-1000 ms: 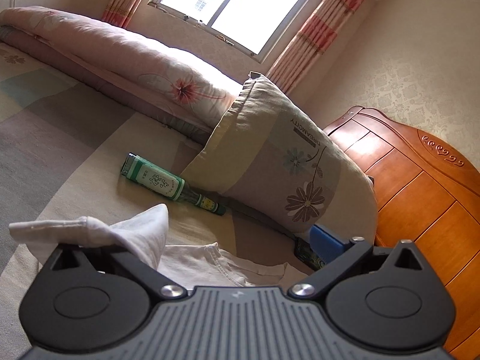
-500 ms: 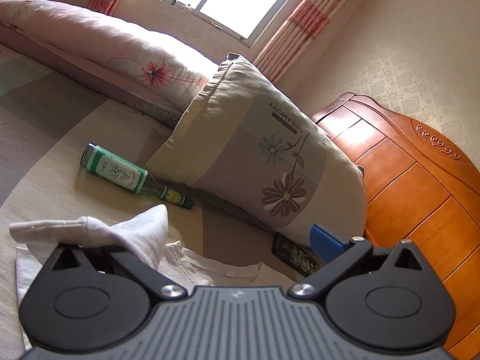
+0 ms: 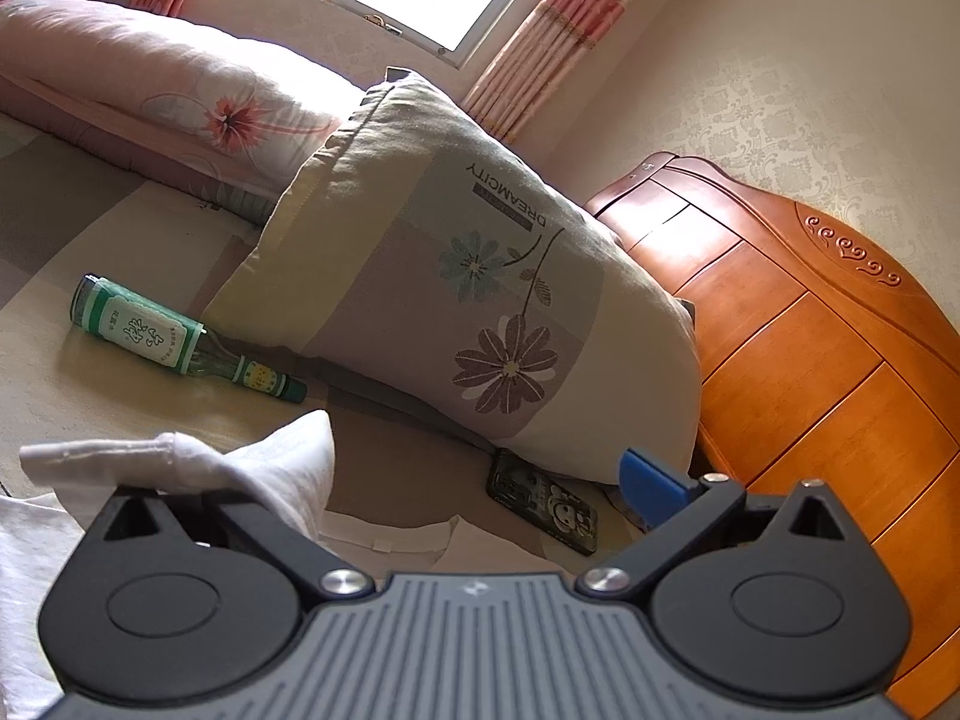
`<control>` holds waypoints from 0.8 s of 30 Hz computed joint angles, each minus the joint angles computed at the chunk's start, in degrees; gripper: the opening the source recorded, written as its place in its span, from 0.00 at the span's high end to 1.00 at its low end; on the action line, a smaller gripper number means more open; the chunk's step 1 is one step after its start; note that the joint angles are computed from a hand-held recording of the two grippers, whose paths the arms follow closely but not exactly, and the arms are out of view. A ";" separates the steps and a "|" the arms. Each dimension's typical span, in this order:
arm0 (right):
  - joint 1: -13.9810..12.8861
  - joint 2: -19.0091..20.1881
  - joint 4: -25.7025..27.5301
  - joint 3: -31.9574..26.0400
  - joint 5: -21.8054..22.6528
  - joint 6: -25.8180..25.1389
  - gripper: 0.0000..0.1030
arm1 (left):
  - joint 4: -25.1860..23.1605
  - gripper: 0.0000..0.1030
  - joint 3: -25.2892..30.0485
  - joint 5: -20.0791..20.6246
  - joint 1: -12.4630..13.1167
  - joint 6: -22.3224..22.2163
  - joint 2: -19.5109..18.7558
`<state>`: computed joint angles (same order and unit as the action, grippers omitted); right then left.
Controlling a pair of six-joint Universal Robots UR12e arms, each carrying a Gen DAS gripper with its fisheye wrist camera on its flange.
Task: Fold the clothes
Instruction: 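Carry the held sleeve across the shirt body and lower it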
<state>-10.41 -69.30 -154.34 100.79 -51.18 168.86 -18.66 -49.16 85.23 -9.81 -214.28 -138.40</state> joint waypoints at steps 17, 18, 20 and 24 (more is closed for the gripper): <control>-0.66 0.59 -0.04 -0.10 1.31 0.64 0.00 | -9.15 0.01 12.61 -3.65 -2.48 4.33 -7.74; -0.71 0.64 -0.02 -0.12 1.39 0.68 0.00 | -9.58 0.01 13.43 -4.01 -2.63 4.79 -8.29; -0.74 0.80 0.00 -0.22 1.46 0.75 0.00 | -10.28 0.01 14.85 -4.52 -2.90 5.65 -9.26; -0.84 0.91 -0.06 -0.27 1.60 0.87 0.00 | -12.90 0.01 17.68 -5.22 -3.48 6.86 -11.19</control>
